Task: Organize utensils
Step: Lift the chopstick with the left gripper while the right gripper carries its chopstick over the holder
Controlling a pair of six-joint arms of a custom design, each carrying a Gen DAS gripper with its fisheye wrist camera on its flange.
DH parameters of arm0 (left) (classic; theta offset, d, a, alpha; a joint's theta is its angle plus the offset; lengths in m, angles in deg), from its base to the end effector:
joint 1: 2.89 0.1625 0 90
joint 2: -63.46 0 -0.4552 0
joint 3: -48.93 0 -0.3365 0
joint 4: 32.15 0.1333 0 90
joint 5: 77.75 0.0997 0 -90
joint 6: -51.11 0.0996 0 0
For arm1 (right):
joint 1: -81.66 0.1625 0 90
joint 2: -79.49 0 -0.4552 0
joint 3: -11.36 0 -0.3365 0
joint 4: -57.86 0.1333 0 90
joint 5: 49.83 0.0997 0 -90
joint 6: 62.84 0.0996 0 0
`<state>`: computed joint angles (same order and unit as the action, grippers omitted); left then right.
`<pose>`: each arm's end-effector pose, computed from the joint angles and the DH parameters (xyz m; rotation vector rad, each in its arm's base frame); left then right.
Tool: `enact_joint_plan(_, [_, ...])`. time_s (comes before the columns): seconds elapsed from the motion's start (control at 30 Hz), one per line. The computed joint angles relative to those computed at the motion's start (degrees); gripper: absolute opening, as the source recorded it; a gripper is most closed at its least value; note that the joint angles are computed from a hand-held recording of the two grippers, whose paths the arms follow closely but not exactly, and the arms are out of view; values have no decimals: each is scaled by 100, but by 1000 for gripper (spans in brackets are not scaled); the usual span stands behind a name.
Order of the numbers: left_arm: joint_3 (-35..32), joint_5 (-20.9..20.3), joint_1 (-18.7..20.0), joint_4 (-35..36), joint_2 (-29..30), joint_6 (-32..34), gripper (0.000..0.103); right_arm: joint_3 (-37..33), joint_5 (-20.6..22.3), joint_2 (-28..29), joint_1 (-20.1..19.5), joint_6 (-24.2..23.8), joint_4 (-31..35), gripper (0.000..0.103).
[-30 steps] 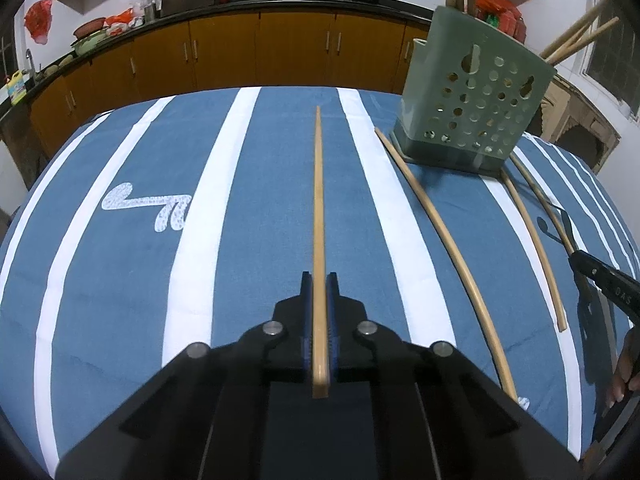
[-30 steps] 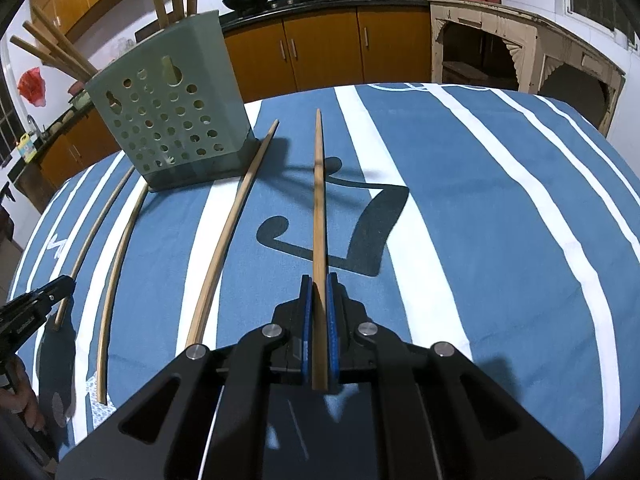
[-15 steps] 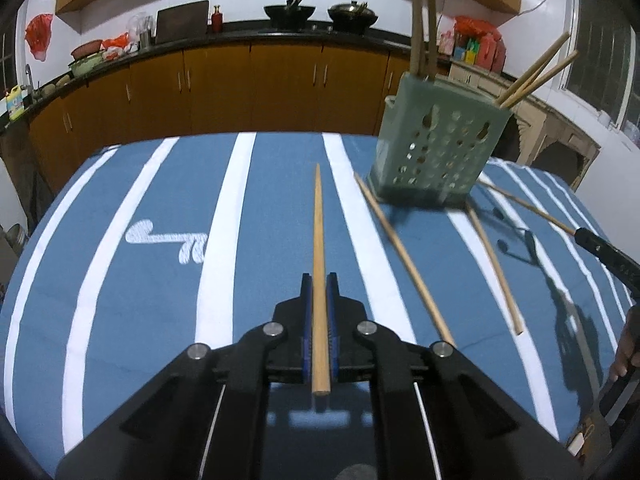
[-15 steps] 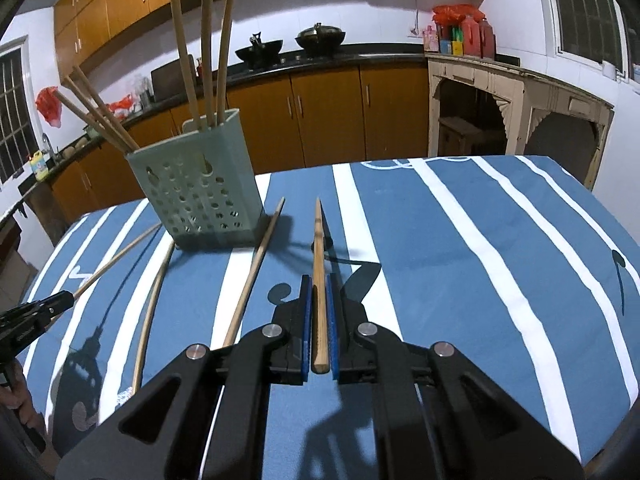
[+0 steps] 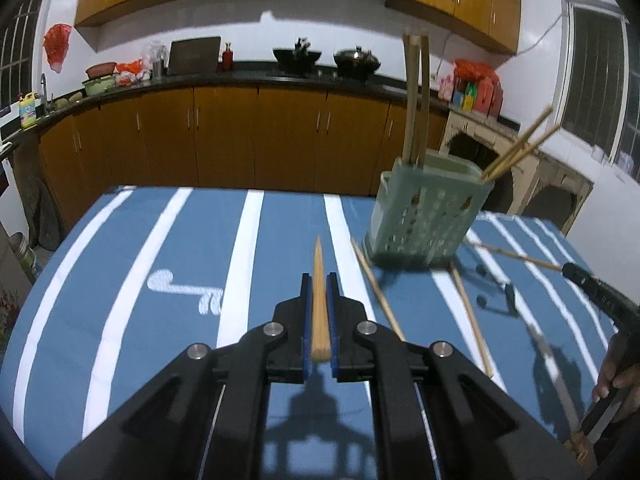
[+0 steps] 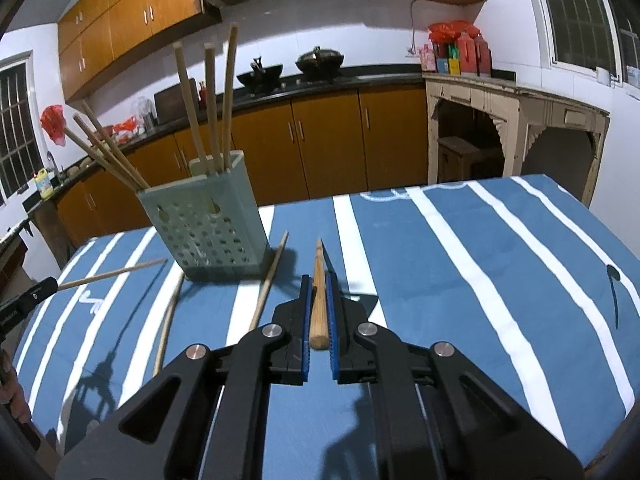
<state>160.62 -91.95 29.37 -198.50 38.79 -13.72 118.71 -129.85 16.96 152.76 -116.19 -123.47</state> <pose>-0.3209 -0.4744 -0.0260 0.0217 2.0323 -1.2930 -0.0482 -0.6055 0.3340 0.8646 -2.4586 1.0381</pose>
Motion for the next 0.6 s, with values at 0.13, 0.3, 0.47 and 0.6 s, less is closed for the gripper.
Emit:
enact_joint_plan(0.13, [35, 242, -111, -335, -12, 178, 8, 7, 227, -83, 14, 23, 24, 8])
enact_joint_plan(0.3, [22, 452, -212, -696, -14, 455, 8, -21, 463, -159, 31, 68, 87, 8])
enact_joint_plan(0.47, [-27, 538, -247, -989, 23, 743, 8, -18, 580, -204, 35, 92, 119, 8])
enact_joint_plan(0.6, [-78, 579, -272, -1070, 44, 843, 8, -20, 681, -241, 40, 104, 135, 8])
